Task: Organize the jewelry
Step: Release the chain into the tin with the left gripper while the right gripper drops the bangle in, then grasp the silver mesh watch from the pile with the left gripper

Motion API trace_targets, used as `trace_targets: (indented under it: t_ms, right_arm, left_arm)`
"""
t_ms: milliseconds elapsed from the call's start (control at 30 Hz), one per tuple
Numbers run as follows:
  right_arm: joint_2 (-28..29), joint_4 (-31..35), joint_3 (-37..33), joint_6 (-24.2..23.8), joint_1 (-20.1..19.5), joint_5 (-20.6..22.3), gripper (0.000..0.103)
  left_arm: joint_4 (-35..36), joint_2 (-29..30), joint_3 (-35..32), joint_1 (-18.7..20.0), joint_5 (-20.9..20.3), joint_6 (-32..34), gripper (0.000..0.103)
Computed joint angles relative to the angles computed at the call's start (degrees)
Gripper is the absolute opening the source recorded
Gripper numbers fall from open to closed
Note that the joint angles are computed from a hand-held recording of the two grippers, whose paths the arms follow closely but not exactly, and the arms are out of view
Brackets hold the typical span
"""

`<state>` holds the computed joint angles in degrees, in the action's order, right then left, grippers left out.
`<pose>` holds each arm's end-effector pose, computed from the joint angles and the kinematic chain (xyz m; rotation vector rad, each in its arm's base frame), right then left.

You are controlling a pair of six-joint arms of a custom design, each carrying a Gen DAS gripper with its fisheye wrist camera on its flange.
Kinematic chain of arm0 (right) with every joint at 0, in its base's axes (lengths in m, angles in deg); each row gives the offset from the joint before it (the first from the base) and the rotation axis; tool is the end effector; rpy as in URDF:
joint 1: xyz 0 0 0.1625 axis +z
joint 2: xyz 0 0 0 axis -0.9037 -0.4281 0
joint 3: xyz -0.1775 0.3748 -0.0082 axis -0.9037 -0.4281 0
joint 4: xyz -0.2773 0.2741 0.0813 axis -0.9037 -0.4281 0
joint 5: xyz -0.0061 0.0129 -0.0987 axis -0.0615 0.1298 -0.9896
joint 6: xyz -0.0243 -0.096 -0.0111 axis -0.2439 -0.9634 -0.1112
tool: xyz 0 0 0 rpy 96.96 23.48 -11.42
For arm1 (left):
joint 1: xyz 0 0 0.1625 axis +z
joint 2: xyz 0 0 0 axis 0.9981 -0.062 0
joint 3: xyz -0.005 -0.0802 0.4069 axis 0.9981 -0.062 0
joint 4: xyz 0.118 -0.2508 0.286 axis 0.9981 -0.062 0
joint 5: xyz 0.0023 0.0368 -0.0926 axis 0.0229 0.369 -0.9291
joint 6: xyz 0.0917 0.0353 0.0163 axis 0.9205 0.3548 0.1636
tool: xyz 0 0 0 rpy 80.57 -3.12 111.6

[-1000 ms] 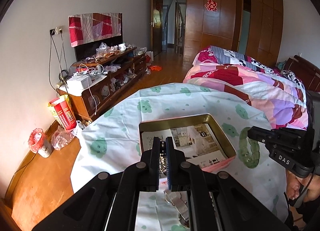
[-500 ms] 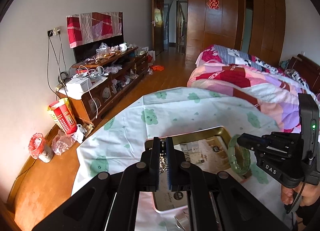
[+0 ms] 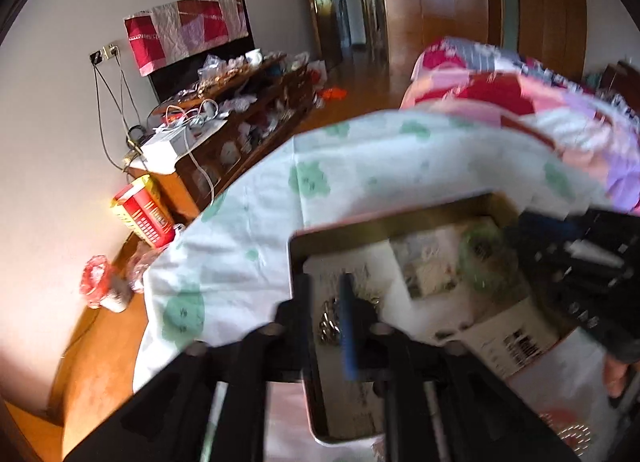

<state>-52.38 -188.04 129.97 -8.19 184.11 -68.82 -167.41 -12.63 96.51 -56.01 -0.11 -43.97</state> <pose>0.3421 -0.4349 0.1174 1.0509 -2.3433 0.6724 -0.2034 -0.3776 0.2800 0.3036 2.0546 -0.8451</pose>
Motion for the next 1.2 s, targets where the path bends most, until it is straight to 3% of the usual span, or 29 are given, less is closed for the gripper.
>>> trace_targets:
  t_ms: [67,100,167,200,233,433,600,700,900,1133,1200]
  right_arm:
    - [-0.1,-0.6,0.4,-0.3,0.3,-0.1,0.025]
    - [0.0,-1.2,0.7,-0.8,0.6,-0.7,0.027]
    - [-0.2,-2.1,1.5,-1.1,1.1,-0.9,0.039]
    - [0.0,-2.8,1.7,-1.2,1.5,-1.6,0.052]
    - [0.0,-4.2,2.3,-1.7,1.8,-2.2,0.057]
    - [-1.5,-5.7,4.7,-1.4,2.6,-3.4,0.057]
    - [-3.2,-7.2,8.2,-1.6,3.1,-5.0,0.057]
    - [-4.0,-10.2,11.0,-1.2,3.4,-6.1,0.059]
    - [-6.7,-12.1,14.4,1.1,4.7,-6.0,0.064]
    - [-6.9,-13.7,18.1,0.7,5.7,-6.5,0.070]
    - [-6.8,-14.5,19.1,0.5,5.5,-6.6,0.071]
  left_arm:
    - [5.9,-0.4,0.4,-1.6,1.5,-6.6,0.072]
    - [7.9,-1.0,0.9,-2.6,2.1,-8.8,0.075]
    - [8.0,-2.5,2.1,-4.0,1.8,-9.4,0.075]
    - [10.0,-2.8,2.0,-4.5,1.3,-11.3,0.075]
    - [12.0,-3.0,1.8,-4.8,0.9,-13.3,0.075]
    - [20.0,-4.9,2.2,-7.1,-2.5,-21.2,0.075]
    - [28.6,-6.9,2.9,-11.5,-6.7,-29.8,0.075]
    - [29.6,-7.6,3.8,-13.8,-9.4,-31.7,0.075]
    - [26.1,-7.8,5.5,-16.9,-12.6,-32.0,0.075]
    - [16.8,-5.1,7.6,-15.9,-14.1,-25.7,0.075]
    - [14.8,-5.2,8.3,-15.2,-14.3,-24.8,0.071]
